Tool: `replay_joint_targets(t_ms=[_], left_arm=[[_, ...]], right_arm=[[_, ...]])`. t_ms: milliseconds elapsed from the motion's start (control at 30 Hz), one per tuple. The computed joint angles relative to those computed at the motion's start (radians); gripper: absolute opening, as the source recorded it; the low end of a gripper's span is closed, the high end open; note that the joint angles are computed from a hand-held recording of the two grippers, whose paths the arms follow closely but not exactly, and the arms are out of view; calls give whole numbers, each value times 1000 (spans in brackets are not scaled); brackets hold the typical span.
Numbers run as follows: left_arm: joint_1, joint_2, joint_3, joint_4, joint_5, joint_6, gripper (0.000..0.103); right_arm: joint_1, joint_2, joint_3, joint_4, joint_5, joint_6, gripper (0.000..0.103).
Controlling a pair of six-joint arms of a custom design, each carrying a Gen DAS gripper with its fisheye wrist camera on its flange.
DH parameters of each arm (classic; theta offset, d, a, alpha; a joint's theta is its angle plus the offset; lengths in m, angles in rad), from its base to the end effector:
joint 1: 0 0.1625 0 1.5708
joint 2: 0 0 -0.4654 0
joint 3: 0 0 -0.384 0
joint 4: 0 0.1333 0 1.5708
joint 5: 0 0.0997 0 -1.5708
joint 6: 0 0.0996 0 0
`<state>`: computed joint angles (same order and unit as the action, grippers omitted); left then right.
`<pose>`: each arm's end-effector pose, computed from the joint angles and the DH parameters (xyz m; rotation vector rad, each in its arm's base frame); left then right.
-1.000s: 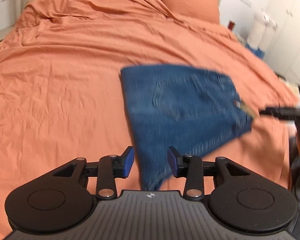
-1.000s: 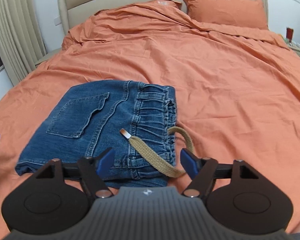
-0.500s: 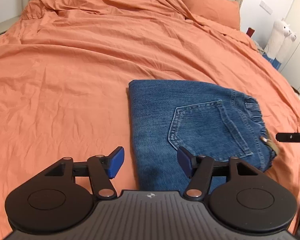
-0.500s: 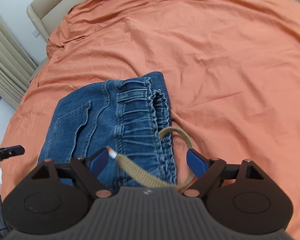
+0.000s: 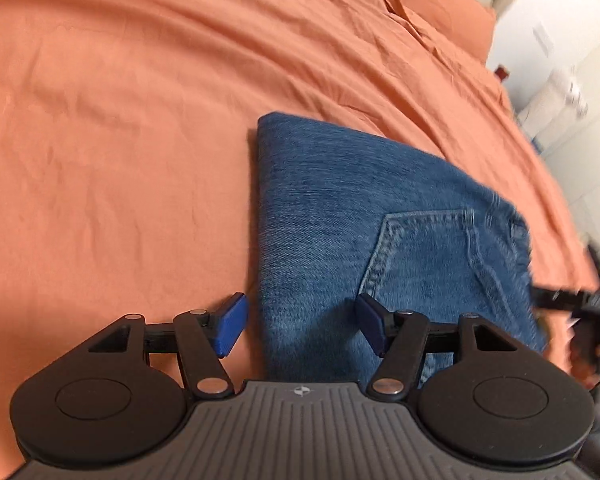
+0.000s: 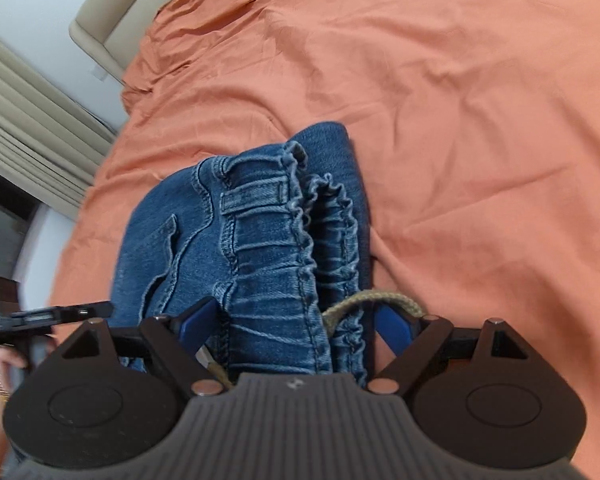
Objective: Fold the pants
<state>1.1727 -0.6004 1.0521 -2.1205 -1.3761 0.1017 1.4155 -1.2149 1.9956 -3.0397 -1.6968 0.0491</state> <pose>-0.1843 -0.8319 0.1703 0.7178 2.8695 -0.1861 0.0304 -0.5865 0.3155 -0.3505 -2.7938 0.9979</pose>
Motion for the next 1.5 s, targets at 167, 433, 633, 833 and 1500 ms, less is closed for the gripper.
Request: replay_joint_targets(t_ms=[167, 433, 633, 833, 1500], left_arm=[[50, 38, -73, 43, -148, -65, 66], [40, 20, -36, -5, -142, -53, 21], [-13, -24, 48, -98, -34, -17, 8], [-52, -89, 119, -156, -8, 5, 6], [-91, -271, 53, -57, 196, 103, 6]], right_arm=[[-71, -1, 13, -1, 169, 15, 81], [-60, -7, 26, -26, 184, -55, 45], [44, -11, -13, 5, 13, -88, 31], [149, -23, -44, 40, -110, -103, 25], [372, 179, -173, -53, -63, -20, 24]])
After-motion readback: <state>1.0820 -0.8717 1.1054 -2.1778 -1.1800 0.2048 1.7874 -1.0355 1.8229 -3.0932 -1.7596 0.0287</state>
